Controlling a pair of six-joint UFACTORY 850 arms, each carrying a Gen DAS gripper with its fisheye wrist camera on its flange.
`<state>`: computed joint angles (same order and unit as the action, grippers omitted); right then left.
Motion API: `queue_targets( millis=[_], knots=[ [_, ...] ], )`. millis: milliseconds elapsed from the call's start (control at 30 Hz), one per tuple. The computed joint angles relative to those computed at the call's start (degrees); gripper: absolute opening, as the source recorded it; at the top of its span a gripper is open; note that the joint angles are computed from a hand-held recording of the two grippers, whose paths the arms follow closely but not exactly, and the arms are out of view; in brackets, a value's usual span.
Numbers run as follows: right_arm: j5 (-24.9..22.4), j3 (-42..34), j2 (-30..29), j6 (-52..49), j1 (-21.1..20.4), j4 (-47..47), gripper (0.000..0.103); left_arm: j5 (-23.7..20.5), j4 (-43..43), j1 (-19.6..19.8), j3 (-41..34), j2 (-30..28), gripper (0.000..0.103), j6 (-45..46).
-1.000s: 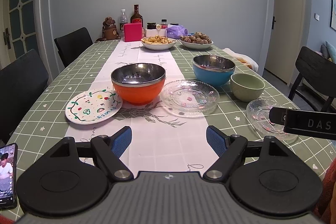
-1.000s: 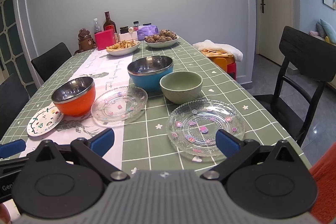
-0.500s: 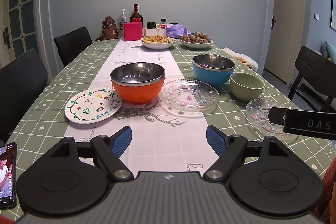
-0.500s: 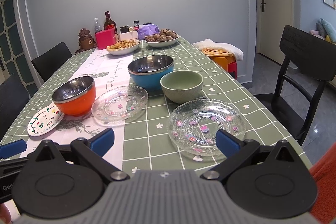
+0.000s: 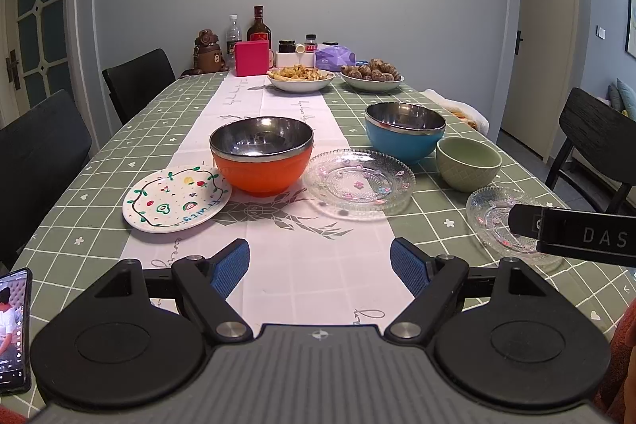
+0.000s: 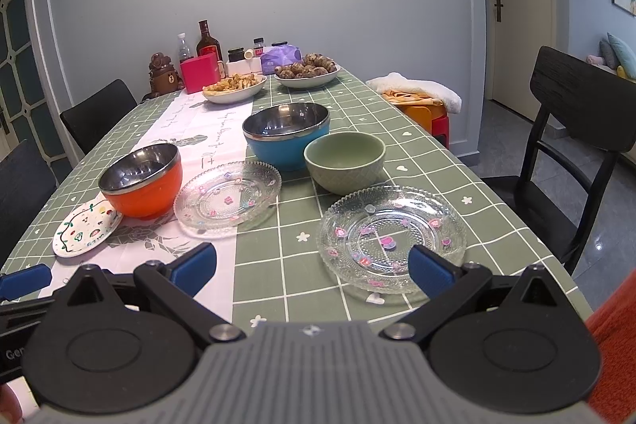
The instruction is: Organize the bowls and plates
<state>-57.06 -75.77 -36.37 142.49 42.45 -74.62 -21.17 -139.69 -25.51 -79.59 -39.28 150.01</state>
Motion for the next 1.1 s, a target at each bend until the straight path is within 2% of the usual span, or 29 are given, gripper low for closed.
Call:
queue_targets(
  millis=[1100],
  knots=[
    [2.56, 0.82, 0.59, 0.08, -0.59, -0.07, 0.1, 1.09, -0.53, -0.1, -0.22, -0.21, 0.095, 0.35]
  ],
)
